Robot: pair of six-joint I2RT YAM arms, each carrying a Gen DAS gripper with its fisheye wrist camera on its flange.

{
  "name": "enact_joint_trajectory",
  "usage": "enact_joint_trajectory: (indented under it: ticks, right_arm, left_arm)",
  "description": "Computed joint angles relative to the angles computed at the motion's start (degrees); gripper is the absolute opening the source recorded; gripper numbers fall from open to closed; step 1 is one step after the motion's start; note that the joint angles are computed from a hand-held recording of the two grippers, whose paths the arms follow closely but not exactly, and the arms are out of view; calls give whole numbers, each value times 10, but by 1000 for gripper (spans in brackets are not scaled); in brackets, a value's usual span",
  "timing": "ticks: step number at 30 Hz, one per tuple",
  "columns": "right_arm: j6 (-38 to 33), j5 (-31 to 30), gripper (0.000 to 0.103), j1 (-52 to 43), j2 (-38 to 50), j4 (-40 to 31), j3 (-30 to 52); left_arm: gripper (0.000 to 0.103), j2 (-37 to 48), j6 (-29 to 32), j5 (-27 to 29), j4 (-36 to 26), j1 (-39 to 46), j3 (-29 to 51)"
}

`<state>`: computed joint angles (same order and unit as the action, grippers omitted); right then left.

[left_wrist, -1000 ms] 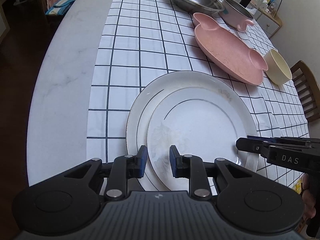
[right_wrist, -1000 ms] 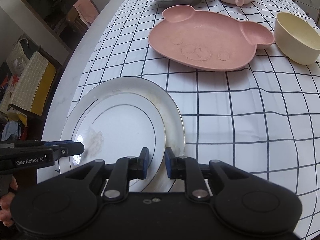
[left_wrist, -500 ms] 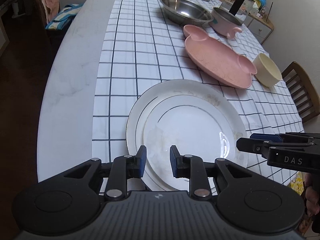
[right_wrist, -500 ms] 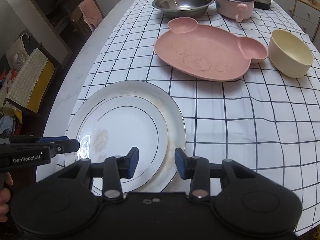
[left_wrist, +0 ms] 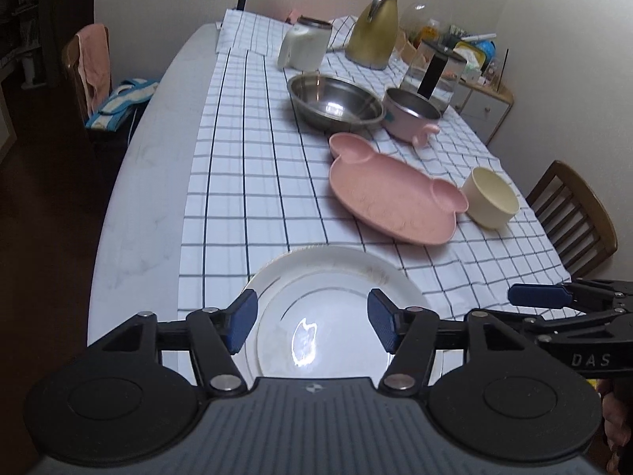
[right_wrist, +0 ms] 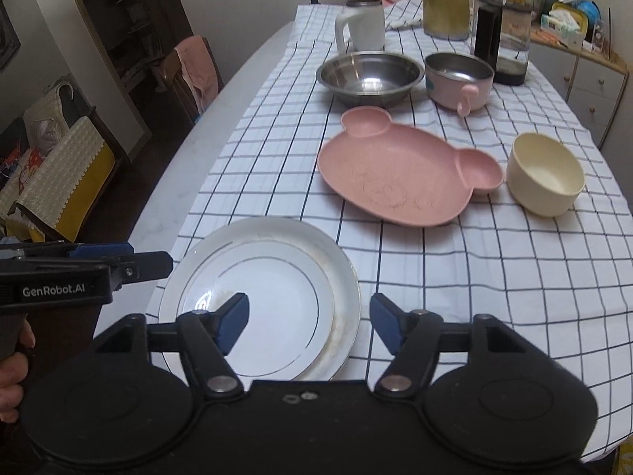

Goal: Organize plates and bowls
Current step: 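Reach both grippers to the pink bear-shaped plate rim and close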

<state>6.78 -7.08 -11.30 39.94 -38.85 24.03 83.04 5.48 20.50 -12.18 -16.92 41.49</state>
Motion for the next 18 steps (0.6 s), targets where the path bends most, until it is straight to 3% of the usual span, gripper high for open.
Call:
enact_joint_trajectory:
  ticks: [2,7,13,18]
  right_arm:
    - [-15,-5,82,-16,-9,-7,8]
    - [-74,-5,103,-80,-13,20,16]
    - [-136,-27,103,-197,94,133,19]
    - [-136,-15,103,-238,236,250,34]
  left_arm:
    - [74,-4,-9,-10,17,-13,1]
    - [78,36,-33,-42,56,-53,40]
    - [78,153,-45,-94,81,-102,145]
    - [78,274,-38,-136,63,-135,266]
